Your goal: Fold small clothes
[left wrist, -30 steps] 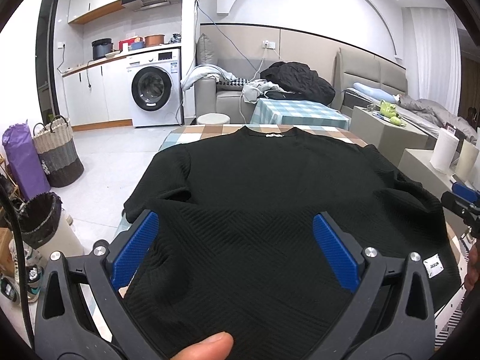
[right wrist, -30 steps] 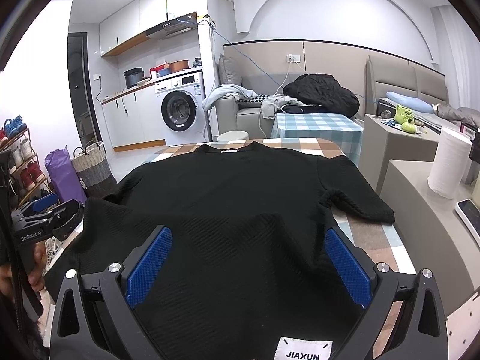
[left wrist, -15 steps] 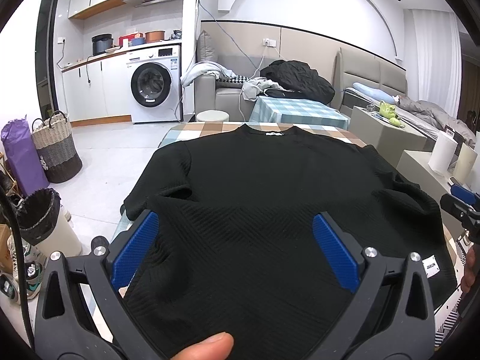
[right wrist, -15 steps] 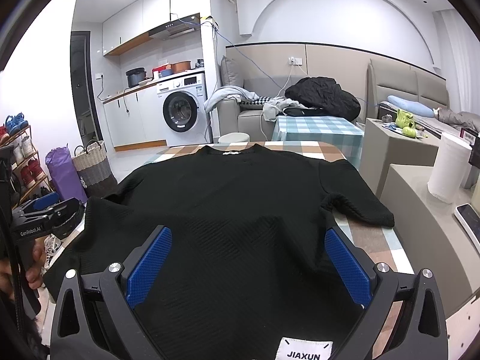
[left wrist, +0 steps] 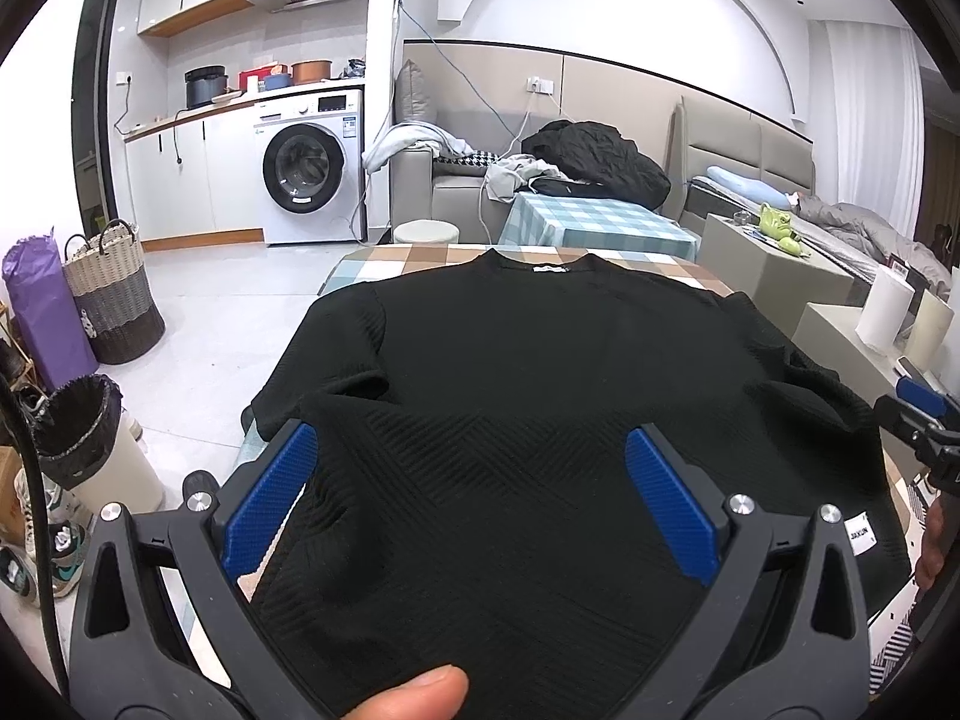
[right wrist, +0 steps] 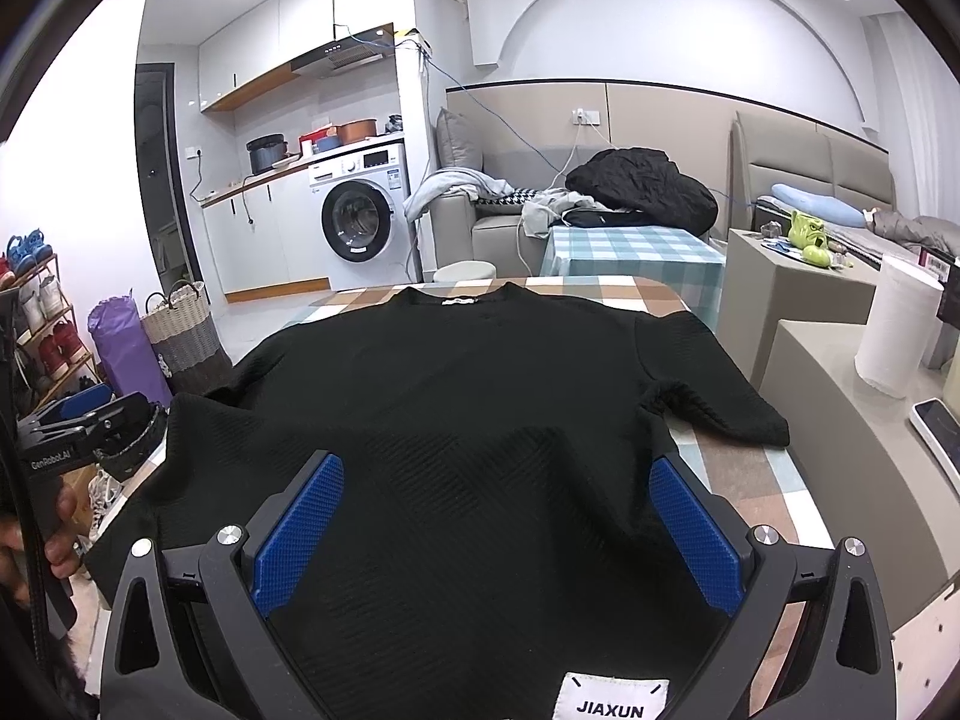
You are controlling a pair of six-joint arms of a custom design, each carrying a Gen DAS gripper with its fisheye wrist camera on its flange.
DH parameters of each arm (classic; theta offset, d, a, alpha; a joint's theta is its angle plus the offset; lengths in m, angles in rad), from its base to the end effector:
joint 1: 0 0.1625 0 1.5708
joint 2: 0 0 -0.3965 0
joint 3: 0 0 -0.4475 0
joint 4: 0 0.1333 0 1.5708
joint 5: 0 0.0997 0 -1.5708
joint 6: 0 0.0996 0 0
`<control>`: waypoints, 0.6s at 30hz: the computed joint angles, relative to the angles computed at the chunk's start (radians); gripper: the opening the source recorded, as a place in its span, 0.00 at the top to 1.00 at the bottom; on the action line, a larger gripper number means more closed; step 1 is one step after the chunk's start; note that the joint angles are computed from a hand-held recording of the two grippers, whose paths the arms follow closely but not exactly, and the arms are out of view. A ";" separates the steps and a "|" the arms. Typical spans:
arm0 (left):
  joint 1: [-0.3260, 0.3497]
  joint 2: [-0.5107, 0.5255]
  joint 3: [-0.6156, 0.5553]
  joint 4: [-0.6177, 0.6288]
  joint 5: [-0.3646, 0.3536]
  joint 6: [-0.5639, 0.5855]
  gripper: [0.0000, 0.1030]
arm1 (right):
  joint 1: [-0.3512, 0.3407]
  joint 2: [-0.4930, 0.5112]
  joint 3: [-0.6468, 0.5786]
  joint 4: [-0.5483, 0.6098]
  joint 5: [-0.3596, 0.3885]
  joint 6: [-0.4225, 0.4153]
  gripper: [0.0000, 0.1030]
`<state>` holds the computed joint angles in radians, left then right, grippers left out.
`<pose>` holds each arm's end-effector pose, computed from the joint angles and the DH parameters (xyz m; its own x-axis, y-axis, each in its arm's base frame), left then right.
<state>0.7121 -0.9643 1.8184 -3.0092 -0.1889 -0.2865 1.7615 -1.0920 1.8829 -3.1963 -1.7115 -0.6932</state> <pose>-0.3133 -0.5758 0.1903 -0.6896 -0.3573 -0.6300 0.4551 0.4629 -0.7607 0.2380 -0.6032 0.2039 -0.6816 -0.4872 0.5460 -0.7317 0.4524 -0.5098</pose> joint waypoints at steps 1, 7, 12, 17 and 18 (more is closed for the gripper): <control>-0.001 0.003 -0.001 -0.010 0.001 0.008 0.01 | -0.001 -0.001 0.000 0.003 0.001 0.003 0.00; 0.006 0.011 -0.009 -0.020 -0.006 0.022 0.01 | -0.010 0.015 -0.018 0.022 -0.014 0.016 0.00; 0.019 0.007 -0.001 -0.041 -0.014 0.034 0.01 | -0.025 0.041 -0.043 0.049 -0.041 0.006 0.00; 0.036 0.034 -0.015 -0.118 -0.005 0.085 0.01 | -0.032 0.065 -0.070 0.028 -0.089 0.007 0.00; 0.040 0.041 -0.021 -0.140 -0.003 0.081 0.01 | -0.033 0.068 -0.072 0.018 -0.093 -0.006 0.00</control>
<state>0.7520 -0.9237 1.7970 -3.1497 -0.1923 -0.2053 1.7286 -1.0240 1.8111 -3.1788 -1.8046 -0.6993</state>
